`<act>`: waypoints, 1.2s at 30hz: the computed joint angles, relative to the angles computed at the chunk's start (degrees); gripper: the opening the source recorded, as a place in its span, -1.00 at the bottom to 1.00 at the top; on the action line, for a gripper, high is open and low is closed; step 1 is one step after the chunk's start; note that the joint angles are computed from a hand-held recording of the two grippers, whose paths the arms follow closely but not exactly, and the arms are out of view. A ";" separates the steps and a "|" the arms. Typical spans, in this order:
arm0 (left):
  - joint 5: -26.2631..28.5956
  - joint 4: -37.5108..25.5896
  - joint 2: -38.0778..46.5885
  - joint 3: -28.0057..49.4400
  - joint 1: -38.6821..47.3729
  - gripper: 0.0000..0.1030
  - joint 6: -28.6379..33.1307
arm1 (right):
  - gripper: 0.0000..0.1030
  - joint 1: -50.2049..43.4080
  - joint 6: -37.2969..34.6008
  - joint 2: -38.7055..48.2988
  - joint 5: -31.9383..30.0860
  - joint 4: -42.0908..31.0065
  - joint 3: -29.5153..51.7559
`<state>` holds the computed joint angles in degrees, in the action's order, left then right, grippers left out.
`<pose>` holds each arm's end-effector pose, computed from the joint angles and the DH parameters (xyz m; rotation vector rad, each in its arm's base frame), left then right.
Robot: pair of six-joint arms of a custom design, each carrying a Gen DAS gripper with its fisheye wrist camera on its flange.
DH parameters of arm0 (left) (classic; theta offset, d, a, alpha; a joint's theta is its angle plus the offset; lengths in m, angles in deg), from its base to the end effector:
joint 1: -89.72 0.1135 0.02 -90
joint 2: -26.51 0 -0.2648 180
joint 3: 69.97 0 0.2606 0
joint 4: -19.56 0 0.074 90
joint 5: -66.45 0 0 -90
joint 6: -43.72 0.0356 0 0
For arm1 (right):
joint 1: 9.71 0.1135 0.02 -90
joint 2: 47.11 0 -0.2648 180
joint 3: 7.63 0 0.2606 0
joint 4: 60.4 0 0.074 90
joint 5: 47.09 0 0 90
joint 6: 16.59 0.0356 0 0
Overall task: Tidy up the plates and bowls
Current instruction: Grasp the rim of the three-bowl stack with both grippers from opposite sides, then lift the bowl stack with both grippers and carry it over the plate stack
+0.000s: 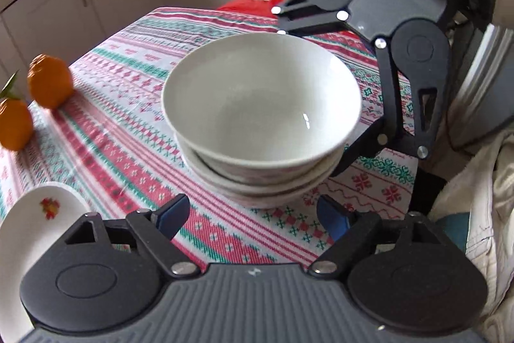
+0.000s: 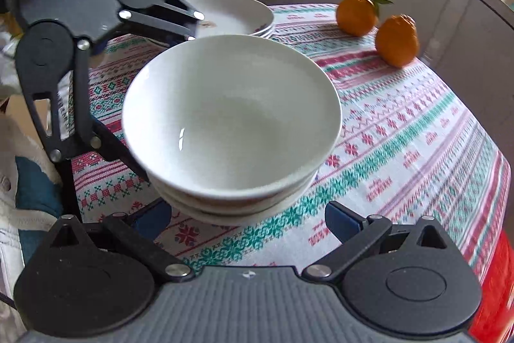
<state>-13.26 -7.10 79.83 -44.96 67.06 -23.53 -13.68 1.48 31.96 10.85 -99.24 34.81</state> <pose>0.1395 -0.0651 0.1130 1.0393 2.2984 -0.2264 0.2059 0.0047 0.1172 -1.5184 2.0840 0.3818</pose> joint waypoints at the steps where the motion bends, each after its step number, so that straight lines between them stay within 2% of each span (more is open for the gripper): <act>1: 0.74 0.80 1.49 0.36 0.47 0.61 1.19 | 0.99 0.20 -0.92 0.84 -0.23 -0.65 0.82; 12: 10.54 1.21 11.13 5.13 7.13 0.53 12.85 | 0.78 2.09 -6.84 6.12 -0.23 -7.89 7.25; 23: 16.57 -3.03 16.14 9.12 11.89 0.54 18.65 | 0.76 3.21 -6.63 7.13 0.40 -9.95 8.87; 30: 17.72 -2.16 17.80 9.33 12.50 0.56 20.20 | 0.76 3.03 -6.64 7.86 0.55 -11.09 9.78; 36: 16.24 -1.68 17.13 9.08 10.76 0.56 18.99 | 0.75 3.42 -5.88 6.80 1.18 -10.55 9.05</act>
<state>2.97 -8.78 96.96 -35.88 77.82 -4.53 -10.26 -4.39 38.77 12.03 -109.79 43.86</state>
